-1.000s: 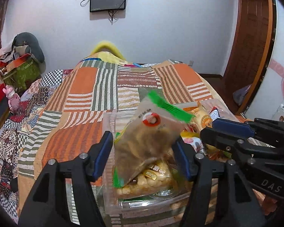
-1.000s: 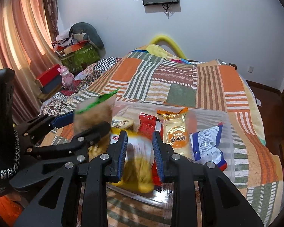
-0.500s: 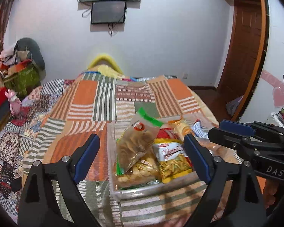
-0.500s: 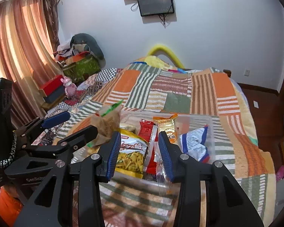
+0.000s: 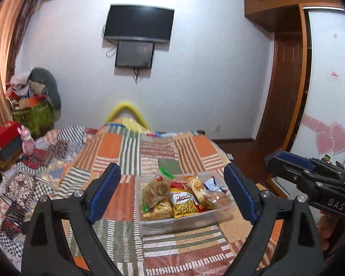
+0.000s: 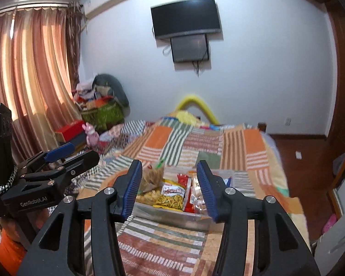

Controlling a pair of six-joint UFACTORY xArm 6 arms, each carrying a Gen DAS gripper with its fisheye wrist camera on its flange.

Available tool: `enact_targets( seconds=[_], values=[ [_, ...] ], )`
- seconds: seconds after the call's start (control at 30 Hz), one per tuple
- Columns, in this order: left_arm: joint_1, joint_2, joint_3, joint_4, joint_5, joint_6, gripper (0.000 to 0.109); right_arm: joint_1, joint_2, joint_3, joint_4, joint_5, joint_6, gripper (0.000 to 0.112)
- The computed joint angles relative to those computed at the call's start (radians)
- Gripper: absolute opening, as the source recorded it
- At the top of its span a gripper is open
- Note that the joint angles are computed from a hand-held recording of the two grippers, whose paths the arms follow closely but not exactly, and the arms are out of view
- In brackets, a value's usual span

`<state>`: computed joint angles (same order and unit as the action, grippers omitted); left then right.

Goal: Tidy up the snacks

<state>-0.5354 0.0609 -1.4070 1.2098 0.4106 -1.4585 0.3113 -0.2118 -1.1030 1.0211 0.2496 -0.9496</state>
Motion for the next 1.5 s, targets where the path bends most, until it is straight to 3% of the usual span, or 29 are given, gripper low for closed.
enact_targets(
  seconds=[0.2,0.33,0.77,0.97,1.5],
  values=[
    [-0.063,-0.109,0.072,0.123,0.066,-0.094,0.095,0.036,-0.103,0.077,0.074,-0.086,-0.06,0.066],
    [-0.108,-0.156,0.106,0.182,0.118,-0.135,0.097,0.052,-0.138,0.102,0.105,-0.12,-0.084,0.071],
    [-0.14,-0.202,0.156,0.22,0.146,-0.181,0.102,0.114,-0.173,0.157,0.162,-0.266,-0.119,0.102],
    [-0.153,-0.204,0.16,0.227,0.165,-0.181,0.102,0.116,-0.187,0.188,0.097,-0.289,-0.057,0.103],
    [-0.172,-0.197,0.16,0.243,0.183,-0.171,0.102,0.113,-0.207,0.207,0.089,-0.286,-0.06,0.103]
  ],
)
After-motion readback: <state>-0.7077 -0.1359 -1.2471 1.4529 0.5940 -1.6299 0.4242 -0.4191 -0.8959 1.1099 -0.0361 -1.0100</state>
